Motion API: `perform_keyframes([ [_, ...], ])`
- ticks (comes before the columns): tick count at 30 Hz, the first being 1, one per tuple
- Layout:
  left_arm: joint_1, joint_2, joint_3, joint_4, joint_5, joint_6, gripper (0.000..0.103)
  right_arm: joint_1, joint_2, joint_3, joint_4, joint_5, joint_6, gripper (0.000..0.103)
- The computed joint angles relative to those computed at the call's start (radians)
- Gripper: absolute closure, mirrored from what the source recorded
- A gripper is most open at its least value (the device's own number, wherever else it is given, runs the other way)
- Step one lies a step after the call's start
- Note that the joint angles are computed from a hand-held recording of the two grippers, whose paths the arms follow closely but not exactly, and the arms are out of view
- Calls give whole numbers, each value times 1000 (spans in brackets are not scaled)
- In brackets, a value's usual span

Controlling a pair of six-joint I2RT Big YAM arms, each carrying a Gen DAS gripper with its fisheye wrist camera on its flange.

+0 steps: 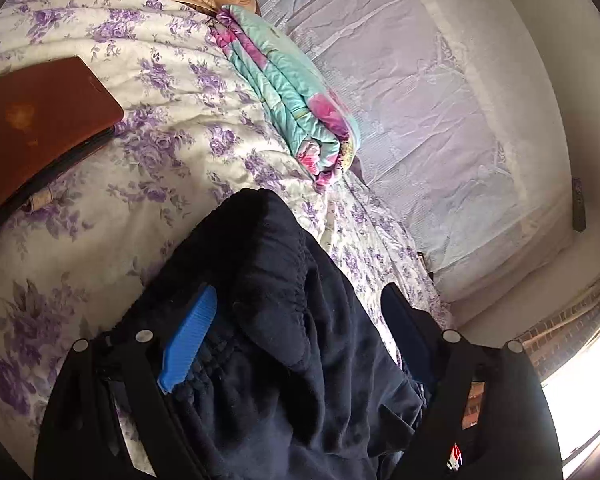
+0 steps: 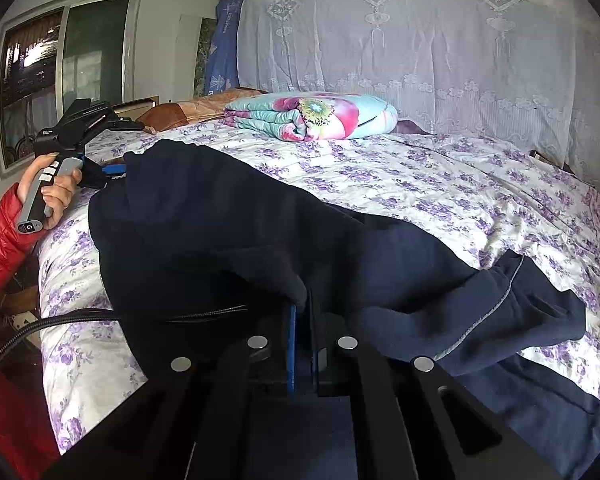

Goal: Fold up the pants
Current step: 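Fold the pants in half lengthwise, lifting the leg with the right tool over the other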

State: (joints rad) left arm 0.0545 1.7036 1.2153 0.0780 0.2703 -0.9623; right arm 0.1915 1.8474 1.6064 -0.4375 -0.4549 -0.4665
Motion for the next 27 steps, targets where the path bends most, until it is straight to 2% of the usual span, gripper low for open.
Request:
perform_keyframes([
  [2,-3,-2,7,-30,-8,2,23,4,-7,-13,9,6,6,97],
  [6,-19,1,44,-152,-51,62,35,3,-4,-6,-8,4,21,97],
  [8,-23,6,62,-210,-77,105,55,0,1,5,-24,-2,34,97],
  [9,-19,13,69,-220,-59,115,73,-2,2,10,-31,-6,41,97],
  [10,-12,17,66,-209,-28,104,76,-4,2,12,-32,-14,48,97],
  [13,11,-4,39,-164,57,75,82,-14,-23,-4,-23,-41,69,97],
  [17,34,-79,-10,-149,135,100,83,-25,-122,-93,-9,-59,40,97],
  [20,53,-97,-37,-186,189,139,83,-29,-146,-122,-87,-59,-18,97],
  [22,54,-68,-29,-265,186,189,83,-16,-120,-124,-153,-9,-68,96],
  [23,55,-53,-40,-257,191,182,83,-7,-104,-122,-180,21,-86,96],
  [25,67,-55,-86,-160,229,143,82,6,-98,-122,-198,62,-95,96],
  [27,68,-74,-100,-151,219,120,81,7,-103,-121,-203,63,-101,96],
])
